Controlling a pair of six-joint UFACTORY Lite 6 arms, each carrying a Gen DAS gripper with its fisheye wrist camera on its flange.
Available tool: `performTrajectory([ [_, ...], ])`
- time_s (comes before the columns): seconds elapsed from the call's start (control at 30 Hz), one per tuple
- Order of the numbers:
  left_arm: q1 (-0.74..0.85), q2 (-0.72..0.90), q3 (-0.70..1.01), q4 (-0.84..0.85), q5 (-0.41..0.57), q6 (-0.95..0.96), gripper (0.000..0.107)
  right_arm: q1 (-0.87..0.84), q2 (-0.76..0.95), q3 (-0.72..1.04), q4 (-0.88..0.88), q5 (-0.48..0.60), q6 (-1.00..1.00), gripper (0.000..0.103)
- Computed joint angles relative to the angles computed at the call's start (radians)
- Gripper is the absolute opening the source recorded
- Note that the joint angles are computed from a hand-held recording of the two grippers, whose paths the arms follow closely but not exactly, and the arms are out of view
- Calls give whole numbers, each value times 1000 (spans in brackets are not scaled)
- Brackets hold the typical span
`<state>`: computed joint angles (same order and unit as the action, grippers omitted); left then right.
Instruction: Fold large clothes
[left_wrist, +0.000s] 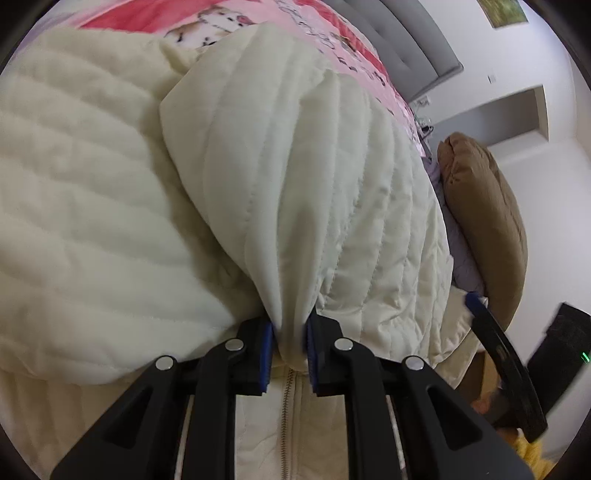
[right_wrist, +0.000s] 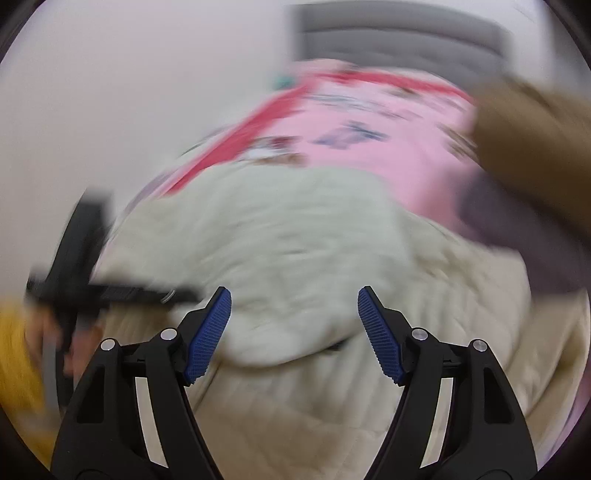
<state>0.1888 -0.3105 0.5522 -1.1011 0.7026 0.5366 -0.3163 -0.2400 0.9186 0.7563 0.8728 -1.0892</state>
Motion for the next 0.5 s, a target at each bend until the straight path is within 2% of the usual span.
performTrajectory([
  [0.07,21,-37,-31,-16,6,23,14,25,113,47,4,-54,82,69],
  [0.13,23,-82,-59,-17,-1,26,14,-3,199,76,50,-35,82,68],
  [0.17,22,-109,-72,-9,-8,21,14,1,287,123,80,-13,94,57],
  [0.23,28,-176,-103,13,-27,7,12,2,388,183,104,46,117,19],
  [0.27,18,-230,-112,53,-47,-40,11,-4,411,207,142,63,118,12],
  [0.33,37,-348,-124,123,-23,-89,10,-5,332,184,206,53,56,11],
  [0.4,-33,-381,-117,208,-41,-181,10,19,283,175,187,9,36,11],
  [0.5,-71,-347,-159,221,-88,-238,10,81,319,153,4,-98,142,11],
])
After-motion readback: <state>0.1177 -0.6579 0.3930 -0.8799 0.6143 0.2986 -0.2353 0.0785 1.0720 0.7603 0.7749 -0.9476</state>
